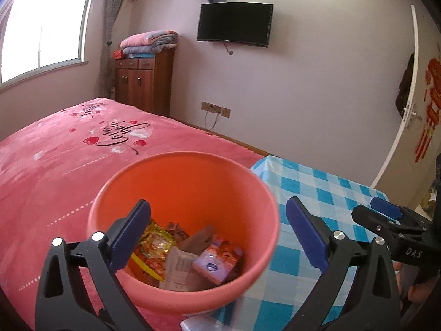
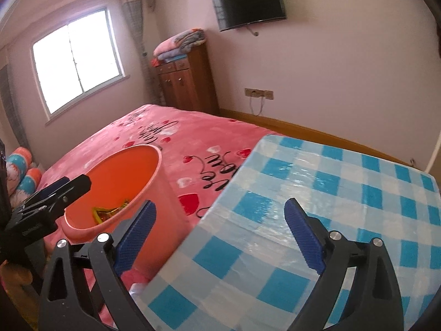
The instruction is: Collect trash
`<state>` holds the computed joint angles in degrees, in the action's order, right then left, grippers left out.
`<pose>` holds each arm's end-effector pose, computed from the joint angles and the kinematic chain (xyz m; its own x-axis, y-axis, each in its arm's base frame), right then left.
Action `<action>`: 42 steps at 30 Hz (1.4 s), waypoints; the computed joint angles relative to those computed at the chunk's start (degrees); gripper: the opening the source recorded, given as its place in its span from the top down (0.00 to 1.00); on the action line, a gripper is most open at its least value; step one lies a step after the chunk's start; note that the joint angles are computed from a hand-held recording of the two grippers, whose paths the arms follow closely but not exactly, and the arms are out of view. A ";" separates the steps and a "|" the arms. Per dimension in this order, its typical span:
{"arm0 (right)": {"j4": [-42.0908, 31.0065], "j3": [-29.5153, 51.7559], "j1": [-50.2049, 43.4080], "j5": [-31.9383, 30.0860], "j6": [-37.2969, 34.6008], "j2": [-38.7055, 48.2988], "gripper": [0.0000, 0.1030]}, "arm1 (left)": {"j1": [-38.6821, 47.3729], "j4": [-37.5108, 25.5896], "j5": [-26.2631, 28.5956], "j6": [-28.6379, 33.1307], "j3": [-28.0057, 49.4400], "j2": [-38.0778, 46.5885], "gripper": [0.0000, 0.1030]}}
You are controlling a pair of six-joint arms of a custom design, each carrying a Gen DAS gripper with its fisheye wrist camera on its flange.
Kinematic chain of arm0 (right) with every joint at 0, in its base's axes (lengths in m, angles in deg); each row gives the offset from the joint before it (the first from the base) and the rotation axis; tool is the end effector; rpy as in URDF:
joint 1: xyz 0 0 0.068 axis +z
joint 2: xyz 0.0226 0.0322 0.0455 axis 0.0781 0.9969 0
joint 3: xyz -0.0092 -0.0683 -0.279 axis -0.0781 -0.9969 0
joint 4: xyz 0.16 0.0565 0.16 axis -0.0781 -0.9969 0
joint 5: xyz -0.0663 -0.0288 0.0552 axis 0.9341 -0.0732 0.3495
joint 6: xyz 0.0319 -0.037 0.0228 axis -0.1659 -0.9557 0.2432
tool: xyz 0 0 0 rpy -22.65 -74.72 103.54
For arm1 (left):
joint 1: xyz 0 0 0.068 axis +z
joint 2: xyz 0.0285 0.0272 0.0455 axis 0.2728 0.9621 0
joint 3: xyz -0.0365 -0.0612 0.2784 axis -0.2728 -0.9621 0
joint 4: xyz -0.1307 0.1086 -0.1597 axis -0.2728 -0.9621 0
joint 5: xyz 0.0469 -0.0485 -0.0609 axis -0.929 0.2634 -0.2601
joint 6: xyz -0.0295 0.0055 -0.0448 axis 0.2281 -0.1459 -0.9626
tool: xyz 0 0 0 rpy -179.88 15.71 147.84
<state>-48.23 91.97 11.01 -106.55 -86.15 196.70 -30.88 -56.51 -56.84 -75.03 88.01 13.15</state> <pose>0.2921 0.0522 0.1185 -0.5644 -0.2321 -0.7922 -0.6025 0.7718 0.2032 0.1794 -0.1493 0.1172 -0.4174 -0.3226 -0.8495 -0.4177 0.8984 -0.1359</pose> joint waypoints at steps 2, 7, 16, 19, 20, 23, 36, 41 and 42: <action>0.46 -0.55 -1.53 -0.43 -0.33 -0.06 0.10 | -0.79 -1.35 -0.26 -0.23 1.31 0.45 0.04; 1.94 -2.52 -6.40 -1.70 -1.39 -0.49 0.10 | -2.51 -3.82 -0.24 0.36 5.22 2.28 0.04; 4.06 -4.99 -15.87 -4.50 -4.87 -0.06 0.10 | -6.80 -10.58 -2.38 -0.04 13.71 6.72 0.04; 3.45 -4.86 -20.10 -6.39 -5.87 0.30 0.10 | -8.07 -12.06 -3.03 0.15 16.82 8.51 0.04; 3.17 -4.84 -21.04 -6.75 -6.16 0.29 0.10 | -8.40 -12.69 -3.18 0.19 17.96 9.22 0.04; 2.26 -4.51 -25.17 -8.25 -7.58 0.75 0.10 | -9.59 -15.78 -3.39 0.24 22.33 11.87 0.04; -1.54 -1.66 -39.91 -12.84 -14.07 4.73 0.10 | -12.87 -19.65 -1.88 4.58 36.25 20.95 0.04; -2.38 -0.53 -43.92 -13.82 -15.54 6.28 0.10 | -13.62 -21.01 -1.21 5.89 41.00 23.96 0.04; -2.00 -0.53 -44.51 -13.77 -15.63 6.57 0.10 | -13.80 -21.35 -1.01 6.24 42.10 24.65 0.04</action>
